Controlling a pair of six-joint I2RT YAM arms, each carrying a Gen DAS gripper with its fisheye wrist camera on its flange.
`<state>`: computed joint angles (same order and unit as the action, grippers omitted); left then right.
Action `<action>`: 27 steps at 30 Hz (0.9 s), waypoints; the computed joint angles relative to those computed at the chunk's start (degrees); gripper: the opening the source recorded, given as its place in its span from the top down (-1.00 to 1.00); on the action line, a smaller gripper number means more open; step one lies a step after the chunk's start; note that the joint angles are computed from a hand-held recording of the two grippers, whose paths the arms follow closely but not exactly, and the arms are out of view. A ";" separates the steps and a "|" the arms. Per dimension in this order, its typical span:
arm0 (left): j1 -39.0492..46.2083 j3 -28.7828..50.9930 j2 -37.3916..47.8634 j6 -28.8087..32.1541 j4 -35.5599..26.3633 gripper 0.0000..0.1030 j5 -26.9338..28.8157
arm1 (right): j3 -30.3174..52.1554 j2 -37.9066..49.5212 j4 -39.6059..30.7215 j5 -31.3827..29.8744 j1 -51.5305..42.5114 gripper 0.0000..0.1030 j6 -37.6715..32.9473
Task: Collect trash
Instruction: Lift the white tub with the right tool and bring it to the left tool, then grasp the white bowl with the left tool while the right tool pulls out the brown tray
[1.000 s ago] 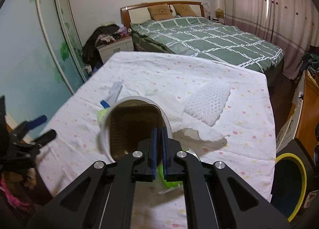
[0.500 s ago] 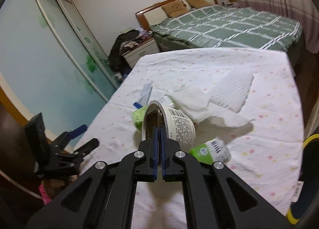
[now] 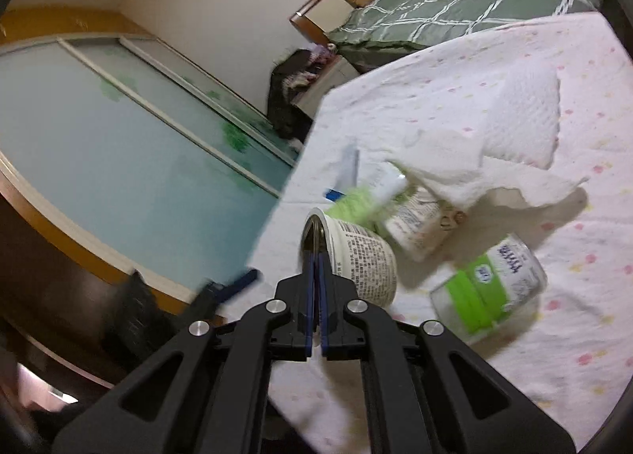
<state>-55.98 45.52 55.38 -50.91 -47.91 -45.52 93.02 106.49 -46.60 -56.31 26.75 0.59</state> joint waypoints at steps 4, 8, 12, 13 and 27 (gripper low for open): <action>-0.92 -0.50 1.85 6.28 6.05 -0.90 0.42 | 0.46 0.43 -0.03 -4.52 -1.14 0.96 2.86; 1.30 -1.34 4.09 12.11 13.28 -0.90 0.76 | -0.56 -0.74 0.32 -9.03 -2.61 0.96 5.00; 3.09 -3.24 4.31 15.13 20.84 -0.90 -1.74 | -0.13 -1.06 -0.56 -14.56 -3.77 0.96 6.54; 2.76 -3.49 4.63 15.78 22.54 -0.90 -3.75 | -0.25 -1.26 -0.79 -16.13 -4.13 0.96 7.02; -7.35 -3.91 11.52 32.38 40.10 -0.85 -30.14 | 1.85 -0.74 -9.75 -25.15 -6.75 0.96 3.28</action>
<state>-63.33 41.61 66.90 -18.52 -7.81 -75.67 94.87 105.76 -56.35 -81.46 20.00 3.87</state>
